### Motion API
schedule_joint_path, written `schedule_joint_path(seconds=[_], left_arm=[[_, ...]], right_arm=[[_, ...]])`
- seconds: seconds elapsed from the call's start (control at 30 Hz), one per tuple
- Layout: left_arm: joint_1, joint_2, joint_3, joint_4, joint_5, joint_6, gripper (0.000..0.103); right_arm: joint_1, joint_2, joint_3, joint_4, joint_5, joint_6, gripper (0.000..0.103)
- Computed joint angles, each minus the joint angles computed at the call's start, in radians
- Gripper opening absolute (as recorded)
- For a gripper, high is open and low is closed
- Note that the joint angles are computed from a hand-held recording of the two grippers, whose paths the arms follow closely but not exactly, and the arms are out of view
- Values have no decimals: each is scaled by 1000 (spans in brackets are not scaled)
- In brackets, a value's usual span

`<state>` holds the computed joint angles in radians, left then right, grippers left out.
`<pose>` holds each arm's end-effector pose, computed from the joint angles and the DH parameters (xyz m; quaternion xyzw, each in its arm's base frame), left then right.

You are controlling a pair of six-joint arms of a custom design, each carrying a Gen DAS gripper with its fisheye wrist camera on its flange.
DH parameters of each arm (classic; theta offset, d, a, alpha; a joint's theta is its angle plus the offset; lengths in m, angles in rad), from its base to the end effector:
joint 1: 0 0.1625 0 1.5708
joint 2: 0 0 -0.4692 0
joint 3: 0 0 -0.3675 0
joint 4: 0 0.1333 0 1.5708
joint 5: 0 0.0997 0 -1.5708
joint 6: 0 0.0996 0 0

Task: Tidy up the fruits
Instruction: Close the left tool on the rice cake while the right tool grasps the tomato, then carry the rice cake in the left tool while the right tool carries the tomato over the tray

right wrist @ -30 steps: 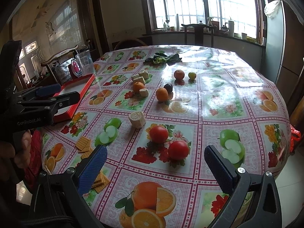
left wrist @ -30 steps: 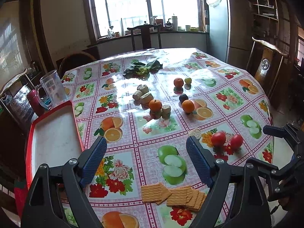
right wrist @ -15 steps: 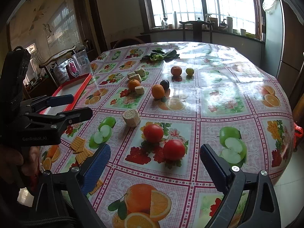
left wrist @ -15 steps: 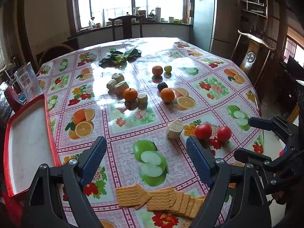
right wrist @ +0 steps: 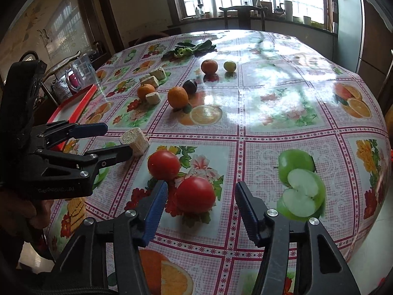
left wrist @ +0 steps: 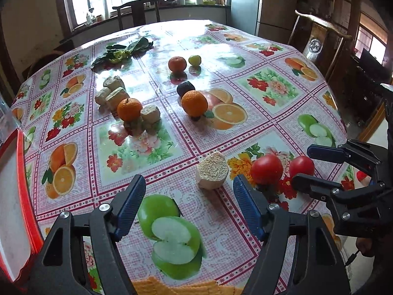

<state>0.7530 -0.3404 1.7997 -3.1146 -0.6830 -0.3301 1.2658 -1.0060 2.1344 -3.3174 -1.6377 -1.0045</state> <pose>-0.2849 -0.5556 -0.1003 0.2002 0.8800 -0.2650 0.3396 -0.0436 -0.5601 0.2035 0.3167 -0.8979 0.2218 0.2104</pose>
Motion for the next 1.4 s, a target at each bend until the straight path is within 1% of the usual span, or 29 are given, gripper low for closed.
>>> schedule_joint_path(seconds=[0.13,0.17,0.27,0.3,0.33,0.37,0.4,0.43,0.63,0.73,0.83,1.0,1.1,1.27,1.4], left_arm=[[27,10,-33,35,-41,1,66],[32,13,-42,43,-47,1,64],[33,25,-59,32,-35,28,56],[33,27,-62,25,-36,39,49],[34,28,-63,17,-41,49,40],[34,27,-63,12,-47,57,36],[35,25,-61,9,-56,64,29],[35,21,-59,9,-65,68,25],[25,-16,17,-67,-82,51,25],[17,-44,74,-126,-85,34,25],[3,-74,134,-183,-72,14,25],[-16,-140,251,-266,-26,-44,25],[-31,-181,320,-304,23,-82,25],[-53,-236,414,-353,97,-146,25],[-62,-273,482,-370,144,-204,25]], right_arm=[[6,22,-2,-38,-25,-17,49],[8,25,-1,-47,-31,-22,46],[10,32,3,-69,-35,-30,33],[11,35,3,-77,-38,-30,33],[11,34,4,-76,-39,-29,33],[12,31,4,-66,-40,-23,33],[11,26,5,-56,-37,-16,33],[11,20,7,-50,-33,-9,33],[37,-8,30,-50,-34,4,33],[61,-12,43,-54,-28,-4,33],[98,-2,52,-64,-48,-14,33],[179,46,62,-138,-114,-41,33],[226,83,65,-184,-144,-58,33],[292,135,64,-198,-171,-75,33],[334,171,63,-203,-190,-86,33]])
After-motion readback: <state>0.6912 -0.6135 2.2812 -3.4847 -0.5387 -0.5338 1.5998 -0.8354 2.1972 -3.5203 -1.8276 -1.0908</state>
